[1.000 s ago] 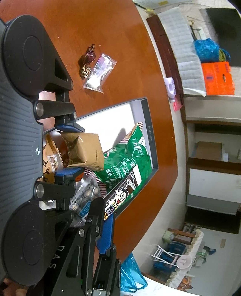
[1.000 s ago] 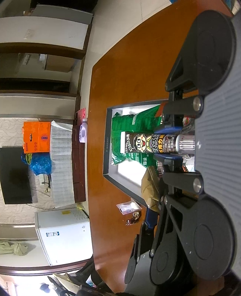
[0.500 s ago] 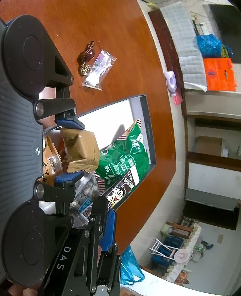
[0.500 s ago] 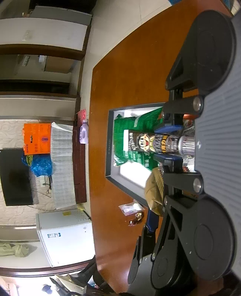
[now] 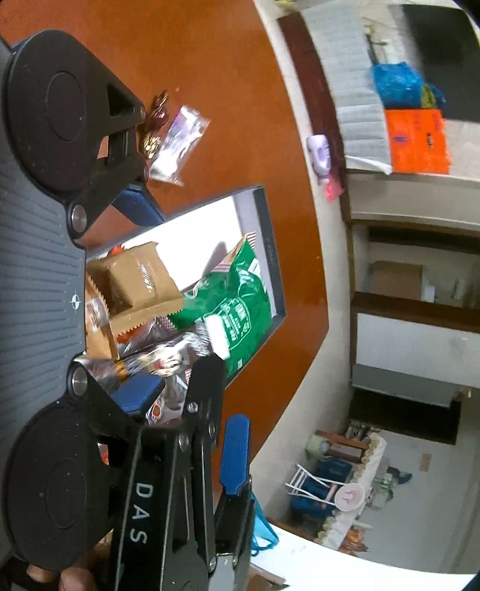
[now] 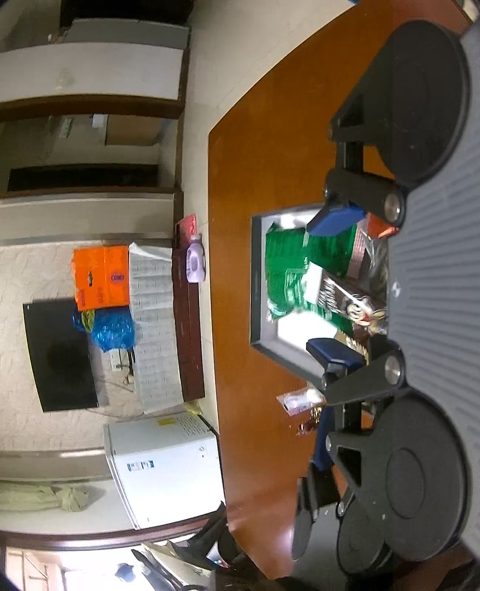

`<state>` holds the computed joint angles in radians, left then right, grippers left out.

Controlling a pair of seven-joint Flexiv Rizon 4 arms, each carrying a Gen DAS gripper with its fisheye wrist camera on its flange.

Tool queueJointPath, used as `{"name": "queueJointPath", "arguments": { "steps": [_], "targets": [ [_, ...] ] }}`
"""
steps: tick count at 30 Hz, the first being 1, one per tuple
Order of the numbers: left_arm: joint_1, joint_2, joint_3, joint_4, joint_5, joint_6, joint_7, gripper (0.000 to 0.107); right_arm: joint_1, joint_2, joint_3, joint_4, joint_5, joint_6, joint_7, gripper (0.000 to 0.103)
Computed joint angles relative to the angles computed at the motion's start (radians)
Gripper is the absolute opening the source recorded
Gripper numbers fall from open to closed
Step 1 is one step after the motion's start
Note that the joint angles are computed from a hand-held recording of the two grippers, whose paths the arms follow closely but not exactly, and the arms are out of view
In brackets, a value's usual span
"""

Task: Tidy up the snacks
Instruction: 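Move both open grippers back toward the chocolate candy and clear packet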

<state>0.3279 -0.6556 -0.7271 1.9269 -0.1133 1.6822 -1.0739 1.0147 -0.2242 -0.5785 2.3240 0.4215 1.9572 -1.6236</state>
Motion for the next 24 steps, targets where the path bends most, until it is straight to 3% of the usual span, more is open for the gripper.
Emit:
{"name": "queueJointPath", "arguments": {
  "steps": [5,15,19,24],
  "targets": [
    [0.004,0.019,0.031,0.007,-0.012,0.022,-0.041,0.087,0.002,0.002,0.023,-0.02,-0.01,-0.001,-0.005,0.062],
    [-0.044,0.078,0.193,0.019,-0.026,0.042,-0.13,0.087,0.022,-0.027,0.057,-0.076,-0.034,-0.02,0.017,0.062],
    [-0.036,0.085,0.216,0.031,-0.02,0.063,-0.153,0.088,0.022,-0.041,0.065,-0.085,-0.059,-0.025,0.049,0.062],
    [-0.125,0.095,0.355,0.015,-0.028,0.081,-0.199,0.088,0.013,-0.062,0.071,-0.097,-0.099,-0.039,0.083,0.062]
  ]
}}
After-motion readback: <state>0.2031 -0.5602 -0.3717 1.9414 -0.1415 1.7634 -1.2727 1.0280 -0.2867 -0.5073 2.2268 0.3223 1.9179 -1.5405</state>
